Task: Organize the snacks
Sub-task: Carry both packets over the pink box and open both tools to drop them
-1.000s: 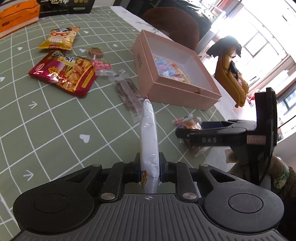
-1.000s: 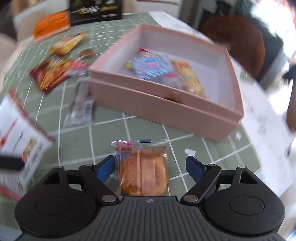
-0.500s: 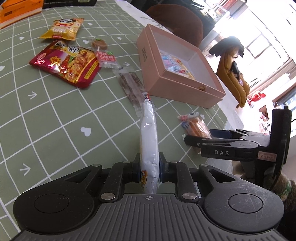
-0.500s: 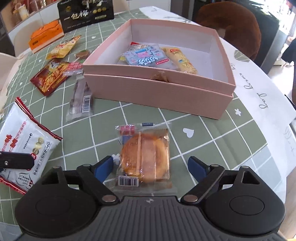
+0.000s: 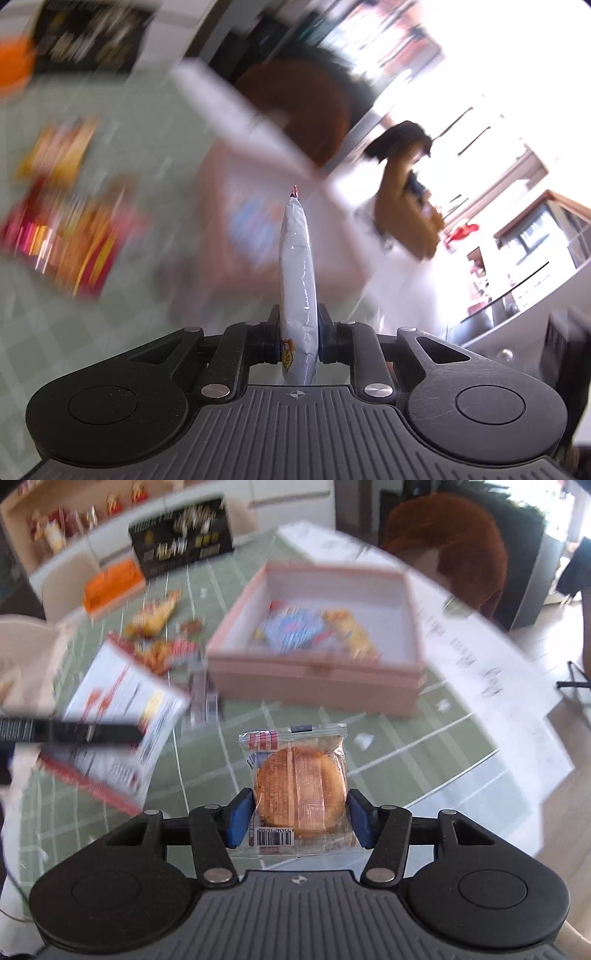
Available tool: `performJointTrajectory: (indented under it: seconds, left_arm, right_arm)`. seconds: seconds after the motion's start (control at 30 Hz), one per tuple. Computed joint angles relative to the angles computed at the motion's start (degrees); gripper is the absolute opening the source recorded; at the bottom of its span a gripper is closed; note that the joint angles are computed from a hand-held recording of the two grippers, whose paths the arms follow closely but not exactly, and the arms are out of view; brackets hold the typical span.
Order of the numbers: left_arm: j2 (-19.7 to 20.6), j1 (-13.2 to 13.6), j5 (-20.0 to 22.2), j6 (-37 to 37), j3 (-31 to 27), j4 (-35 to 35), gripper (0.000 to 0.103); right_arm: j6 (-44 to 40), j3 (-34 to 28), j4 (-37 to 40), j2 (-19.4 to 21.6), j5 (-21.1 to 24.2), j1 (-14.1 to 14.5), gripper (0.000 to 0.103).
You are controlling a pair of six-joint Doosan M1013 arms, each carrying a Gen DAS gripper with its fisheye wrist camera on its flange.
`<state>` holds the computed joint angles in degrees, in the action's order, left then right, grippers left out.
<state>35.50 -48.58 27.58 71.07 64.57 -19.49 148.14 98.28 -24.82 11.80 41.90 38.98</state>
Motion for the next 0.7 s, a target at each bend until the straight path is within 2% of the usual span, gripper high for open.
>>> performJointTrajectory:
  seconds: [0.13,0.2,0.27,0.3,0.37,0.5,0.63,0.7]
  left_arm:
    - [6.9,0.5,1.7,-0.1,-13.2,1.2,0.021]
    - [12.2,1.4,6.9,-0.3,-21.9,-2.7,0.026]
    - [14.8,1.6,8.3,-3.5,-25.3,-1.9,0.026]
    - [15.0,1.4,8.0,-6.4,-25.2,1.7,0.026]
    - [13.8,1.1,7.2,-11.3,-22.2,7.1,0.026]
    - [7.2,1.7,-0.1,-11.9,-8.3,4.9,0.026]
    - [1.1,0.4,-5.4,-21.7,3.2,18.5,0.026]
    - [-0.5,-0.1,-6.2,-24.2,6.6,20.6,0.026]
  right_arm:
    - [5.5,0.4,-6.6,-2.2,0.8,0.3,0.055]
    - [8.0,0.9,-8.9,-2.7,0.8,0.1,0.055]
    - [9.7,1.1,-9.4,-2.8,1.4,-0.2,0.055]
    - [10.4,1.2,-9.5,-2.8,1.7,-0.4,0.055]
    - [11.2,1.5,-9.8,-2.9,2.3,-0.4,0.055]
    - [10.8,1.7,-9.9,-3.2,2.5,-1.0,0.055]
    - [8.3,-1.5,-9.5,-1.6,2.1,-3.0,0.055]
    - [7.3,-4.6,-10.0,0.0,0.9,-4.7,0.055]
